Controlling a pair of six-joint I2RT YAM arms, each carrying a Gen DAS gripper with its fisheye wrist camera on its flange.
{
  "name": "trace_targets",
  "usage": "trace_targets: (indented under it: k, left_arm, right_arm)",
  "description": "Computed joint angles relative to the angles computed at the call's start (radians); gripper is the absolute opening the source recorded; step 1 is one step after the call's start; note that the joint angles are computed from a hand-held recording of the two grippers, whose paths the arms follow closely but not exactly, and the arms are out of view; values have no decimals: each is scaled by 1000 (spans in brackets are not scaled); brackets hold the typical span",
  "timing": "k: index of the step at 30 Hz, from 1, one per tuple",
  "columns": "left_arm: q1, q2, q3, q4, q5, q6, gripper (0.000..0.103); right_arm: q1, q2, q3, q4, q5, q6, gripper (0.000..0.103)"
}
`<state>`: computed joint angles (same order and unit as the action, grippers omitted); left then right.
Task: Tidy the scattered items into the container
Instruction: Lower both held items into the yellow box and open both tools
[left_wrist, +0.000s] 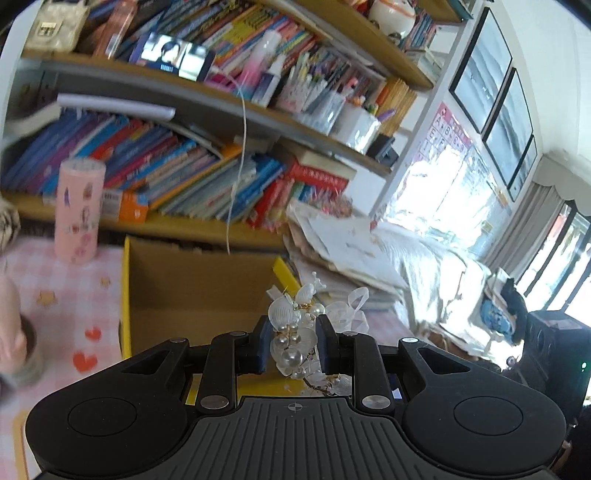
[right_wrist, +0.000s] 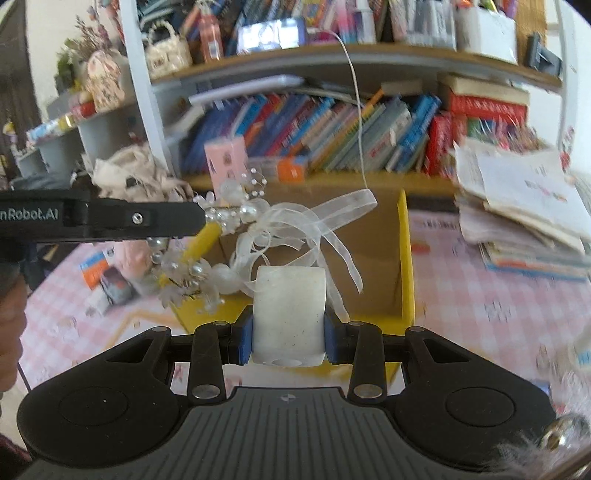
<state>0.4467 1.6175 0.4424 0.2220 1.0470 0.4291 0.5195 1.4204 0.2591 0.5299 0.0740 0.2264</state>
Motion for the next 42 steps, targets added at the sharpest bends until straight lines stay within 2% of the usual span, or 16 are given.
trace_targets:
  k: [9,13,16,21,26,30,35,42]
  left_arm:
    - [-124,3,39,396,-127,-358,24]
    - [-176,69,84,505,-215,-431,24]
    - [-224,158,144,475,-300,-430,24]
    - [-330,295,272,305,-491,-262,24]
    - [-404,412,388,187,-611,-164,24]
    - [-444,476,466,103,-666,-133,24]
    - [-470,515,526,41,-732,-121,24]
    - [-480,524,545,20,-778,-127,25]
  right_arm:
    - [-187,184,236,61,-212,-171,34]
    - [-229,270,364,32,-271,-223,34]
    - [-239,361,453,-11,-284,-270,34]
    - [-236,570,712,-295,-244,-477,34]
    - [-225,752,955,-512,-170,-737,34]
    - [-211,848,1112,-634,-102,-877,34]
    - [-215,942,1258,-767,-105,-945,34]
    - [-207,1035,1380,-877,-123,-947,34]
